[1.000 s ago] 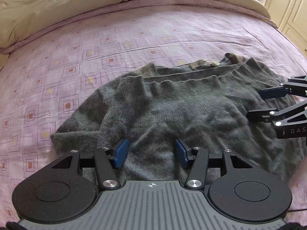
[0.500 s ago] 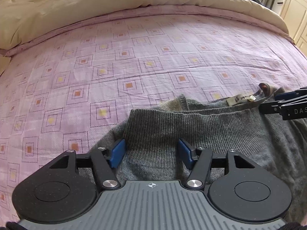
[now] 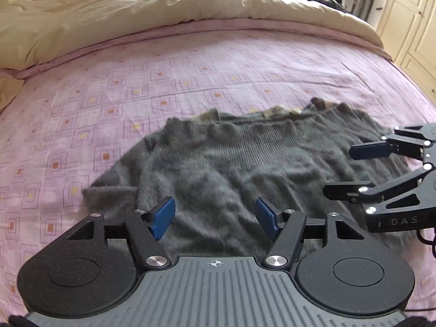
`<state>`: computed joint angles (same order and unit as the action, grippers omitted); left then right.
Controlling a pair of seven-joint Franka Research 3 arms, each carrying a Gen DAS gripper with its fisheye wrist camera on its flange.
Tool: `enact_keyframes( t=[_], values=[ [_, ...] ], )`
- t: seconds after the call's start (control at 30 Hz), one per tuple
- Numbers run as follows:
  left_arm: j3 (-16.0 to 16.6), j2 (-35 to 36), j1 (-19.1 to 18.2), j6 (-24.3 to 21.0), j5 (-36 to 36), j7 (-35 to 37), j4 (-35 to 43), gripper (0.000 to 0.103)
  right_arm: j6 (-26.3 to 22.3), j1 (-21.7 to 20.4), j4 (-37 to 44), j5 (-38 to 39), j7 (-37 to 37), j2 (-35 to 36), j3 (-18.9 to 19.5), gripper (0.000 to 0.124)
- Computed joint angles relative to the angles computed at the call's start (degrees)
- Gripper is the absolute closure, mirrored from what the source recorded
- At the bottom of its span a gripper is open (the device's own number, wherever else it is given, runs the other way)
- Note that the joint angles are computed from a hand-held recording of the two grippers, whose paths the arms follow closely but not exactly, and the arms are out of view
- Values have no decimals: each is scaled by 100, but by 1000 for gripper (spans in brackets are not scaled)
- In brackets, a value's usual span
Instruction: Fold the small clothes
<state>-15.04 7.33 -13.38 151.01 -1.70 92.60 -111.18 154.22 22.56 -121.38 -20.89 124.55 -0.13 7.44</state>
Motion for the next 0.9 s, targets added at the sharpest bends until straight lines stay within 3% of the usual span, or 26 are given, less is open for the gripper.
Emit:
enact_keyframes(
  t=[0.13, 0.2, 0.3, 0.33, 0.63, 0.8, 0.87, 0.9],
  values=[
    [54, 154, -65, 37, 421, -121, -44, 39, -228, 10, 336, -268, 165, 355, -104, 53],
    [104, 337, -52, 65, 518, -375, 118, 31, -274, -7, 561, -304, 401, 558, -236, 49],
    [135, 621, -3, -78, 568, -700, 500, 29, -534, -21, 974, -289, 710, 874, -446, 48],
    [135, 673, 21, -132, 581, -751, 588, 29, -560, -64, 1084, -102, 661, 971, -481, 41],
    [-15, 767, 355, -329, 121, -307, 776, 29, -850, -112, 1424, 319, 672, 1141, -752, 37],
    [59, 391, 506, -79, -242, -443, 529, 29, 88, -169, 499, 10, 1168, 314, -660, 39],
    [9, 177, 599, 3, -624, -263, 357, 29, 453, -248, 139, 698, 742, 40, -460, 61],
    [-8, 104, 610, -32, -792, -167, 315, 29, 589, -247, -32, 1235, 434, -79, -363, 64]
  ],
)
